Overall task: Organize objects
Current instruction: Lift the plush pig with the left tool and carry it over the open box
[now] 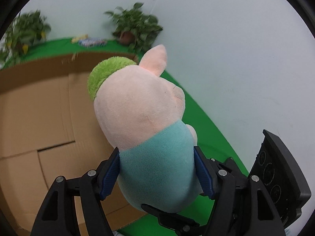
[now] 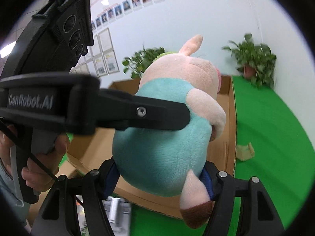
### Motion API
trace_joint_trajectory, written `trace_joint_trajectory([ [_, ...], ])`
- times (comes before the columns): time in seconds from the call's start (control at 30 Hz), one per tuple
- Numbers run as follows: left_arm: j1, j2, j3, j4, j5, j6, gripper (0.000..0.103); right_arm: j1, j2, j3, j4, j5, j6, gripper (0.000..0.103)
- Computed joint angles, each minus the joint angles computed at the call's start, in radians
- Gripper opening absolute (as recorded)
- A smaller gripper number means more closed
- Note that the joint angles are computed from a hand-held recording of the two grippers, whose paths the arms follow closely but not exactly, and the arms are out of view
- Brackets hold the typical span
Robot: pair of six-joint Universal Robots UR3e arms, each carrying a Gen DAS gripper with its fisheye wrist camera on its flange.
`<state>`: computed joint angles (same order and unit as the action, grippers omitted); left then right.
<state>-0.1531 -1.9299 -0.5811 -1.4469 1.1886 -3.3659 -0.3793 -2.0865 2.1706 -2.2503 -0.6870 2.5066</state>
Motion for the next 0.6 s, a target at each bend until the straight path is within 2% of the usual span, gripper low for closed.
trace_joint_trajectory([
  [0.1, 0.030, 0.047, -0.281, 0.172, -0.029, 0.017, 0.063, 0.051, 0.110, -0.007, -0.078, -0.053, 0.072, 0.069],
  [0.13, 0.019, 0.073, -0.384, 0.280, -0.039, -0.022, 0.062, 0.065, 0.141, -0.009, -0.101, -0.071, 0.089, 0.070],
  [0.17, 0.044, 0.061, -0.488, 0.363, -0.071, -0.018, 0.061, 0.076, 0.155, -0.002, -0.120, -0.088, 0.102, 0.071],
  [0.2, 0.060, 0.062, -0.593, 0.372, -0.065, 0.004, 0.059, 0.084, 0.175, 0.005, -0.145, -0.106, 0.110, 0.073],
  [0.23, 0.081, 0.081, -0.680, 0.459, -0.106, 0.007, 0.059, 0.090, 0.187, 0.010, -0.158, -0.121, 0.117, 0.076],
  [0.27, 0.081, 0.092, -0.725, 0.486, -0.108, -0.008, 0.058, 0.100, 0.202, 0.014, -0.175, -0.139, 0.132, 0.077],
  [0.4, 0.087, 0.057, -0.717, 0.504, -0.133, -0.025, 0.057, 0.137, 0.219, 0.029, -0.227, -0.209, 0.152, 0.080],
  [0.5, 0.091, 0.044, -0.705, 0.519, -0.176, -0.037, 0.057, 0.119, 0.207, 0.044, -0.248, -0.211, 0.169, 0.081],
  [0.6, 0.064, 0.017, -0.651, 0.493, -0.136, -0.039, 0.056, 0.088, 0.139, 0.065, -0.217, -0.210, 0.159, 0.081],
])
